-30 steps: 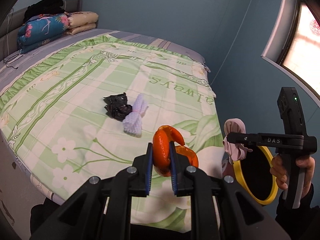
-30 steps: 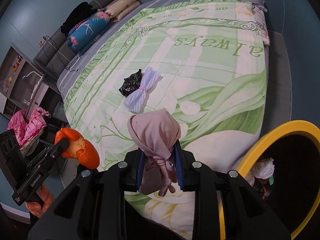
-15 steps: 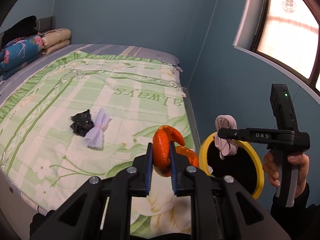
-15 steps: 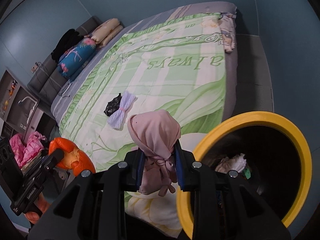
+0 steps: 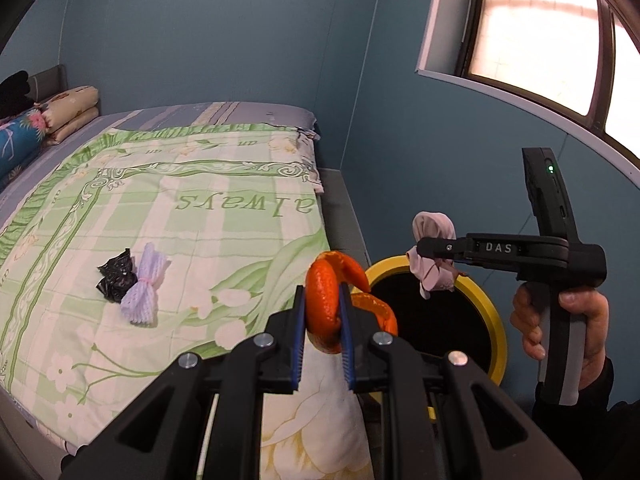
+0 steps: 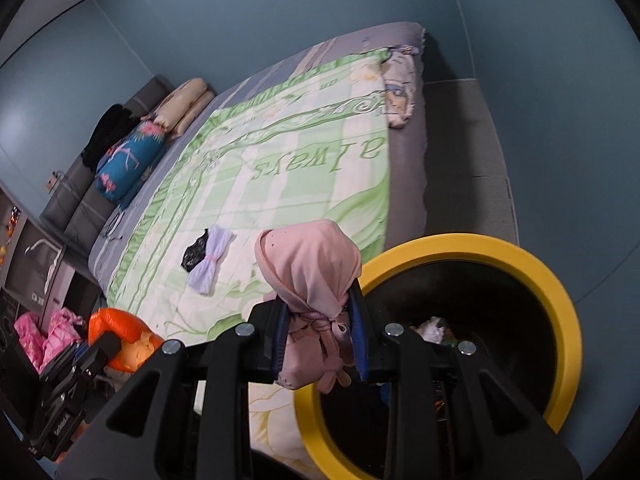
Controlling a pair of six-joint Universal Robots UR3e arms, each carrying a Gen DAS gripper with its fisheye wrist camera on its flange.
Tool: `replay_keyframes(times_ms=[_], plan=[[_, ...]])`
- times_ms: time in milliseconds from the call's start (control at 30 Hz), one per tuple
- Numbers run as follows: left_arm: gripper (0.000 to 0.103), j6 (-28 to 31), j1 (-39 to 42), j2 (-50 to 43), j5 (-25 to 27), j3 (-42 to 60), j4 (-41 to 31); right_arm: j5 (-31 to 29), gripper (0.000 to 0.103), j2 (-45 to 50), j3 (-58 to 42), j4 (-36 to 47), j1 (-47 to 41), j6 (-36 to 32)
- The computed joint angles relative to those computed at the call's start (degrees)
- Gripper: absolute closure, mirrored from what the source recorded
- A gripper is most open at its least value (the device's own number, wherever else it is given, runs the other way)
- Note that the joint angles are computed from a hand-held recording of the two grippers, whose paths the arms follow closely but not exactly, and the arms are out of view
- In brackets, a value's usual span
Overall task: Collect trash
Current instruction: 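Carry the orange peel and pink bag over the yellow-rimmed bin with both tools, then open both grippers to drop the orange peel and pink bag into the bin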
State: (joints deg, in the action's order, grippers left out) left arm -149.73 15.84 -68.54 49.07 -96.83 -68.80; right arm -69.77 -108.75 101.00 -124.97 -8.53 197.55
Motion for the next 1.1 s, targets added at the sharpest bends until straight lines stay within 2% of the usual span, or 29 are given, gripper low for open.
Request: replay_keyframes(times_ms=[333, 733, 933, 1000, 1100], plan=[[0.089, -4.68, -11.1, -6.8, 6.21, 0.79, 6.93, 2.55, 0.077, -6.04, 6.55, 2.0, -7.54, -2.57], [0.088, -8.91, -22.17, -16.88, 13.76, -0.58, 14.72, 4.09, 0.076, -7.55, 13.08, 2.5, -13.1, -5.09], [0.087, -9.86, -24.32, -19.84, 14.11, -0.07, 15.17, 4.49, 0.075, -7.49, 14.7, 2.01, -14.38, -5.56], [0.084, -10.43, -24.8, -20.11, 14.53, -0.25, 15.64, 4.58, 0.072, -7.5, 14.92, 1.94, -14.82, -5.55], [0.076, -10.5, -24.42, -20.26, 13.57, -0.45, 15.27, 4.97, 0.055, -7.64, 15.19, 1.95, -15.68, -5.42]])
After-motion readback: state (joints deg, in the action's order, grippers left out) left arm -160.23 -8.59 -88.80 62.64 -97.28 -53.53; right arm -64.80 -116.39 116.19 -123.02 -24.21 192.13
